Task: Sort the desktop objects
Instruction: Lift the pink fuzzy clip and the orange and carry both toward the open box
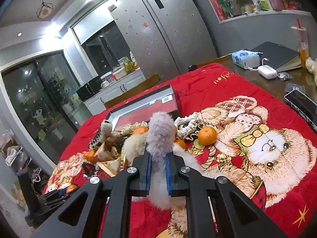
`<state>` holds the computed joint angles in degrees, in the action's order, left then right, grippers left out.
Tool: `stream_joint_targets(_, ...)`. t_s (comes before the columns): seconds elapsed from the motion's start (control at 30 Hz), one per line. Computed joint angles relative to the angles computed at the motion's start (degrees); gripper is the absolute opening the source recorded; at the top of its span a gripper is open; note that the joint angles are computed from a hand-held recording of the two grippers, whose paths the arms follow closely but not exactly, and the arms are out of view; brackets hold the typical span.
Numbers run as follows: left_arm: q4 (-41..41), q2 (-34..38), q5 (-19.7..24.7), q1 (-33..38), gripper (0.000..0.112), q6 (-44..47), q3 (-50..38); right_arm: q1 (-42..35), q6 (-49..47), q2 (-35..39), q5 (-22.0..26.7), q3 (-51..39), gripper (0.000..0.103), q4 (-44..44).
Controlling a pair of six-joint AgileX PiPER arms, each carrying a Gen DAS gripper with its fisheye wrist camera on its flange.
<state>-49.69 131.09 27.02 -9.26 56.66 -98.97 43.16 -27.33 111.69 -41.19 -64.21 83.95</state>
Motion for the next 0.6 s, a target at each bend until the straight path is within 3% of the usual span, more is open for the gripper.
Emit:
stream_joint_targets(0.13,-2.43,-2.23,-1.48,-0.94,0.039,1.53,2.64,2.63,-0.88,-0.57,-2.33,0.10,0.012,1.59)
stream_joint_targets(0.4,-17.83,-11.99,-4.11,0.61,0.039,18.75,18.34,10.71,0.49,-1.52,-8.67,1.13,0.013,4.14)
stream_joint_targets(0.6,-27.20,-17.28,-2.93,1.64,0.039,29.86,25.98,16.01,0.24,-1.20,-12.82,0.56,0.013,6.59)
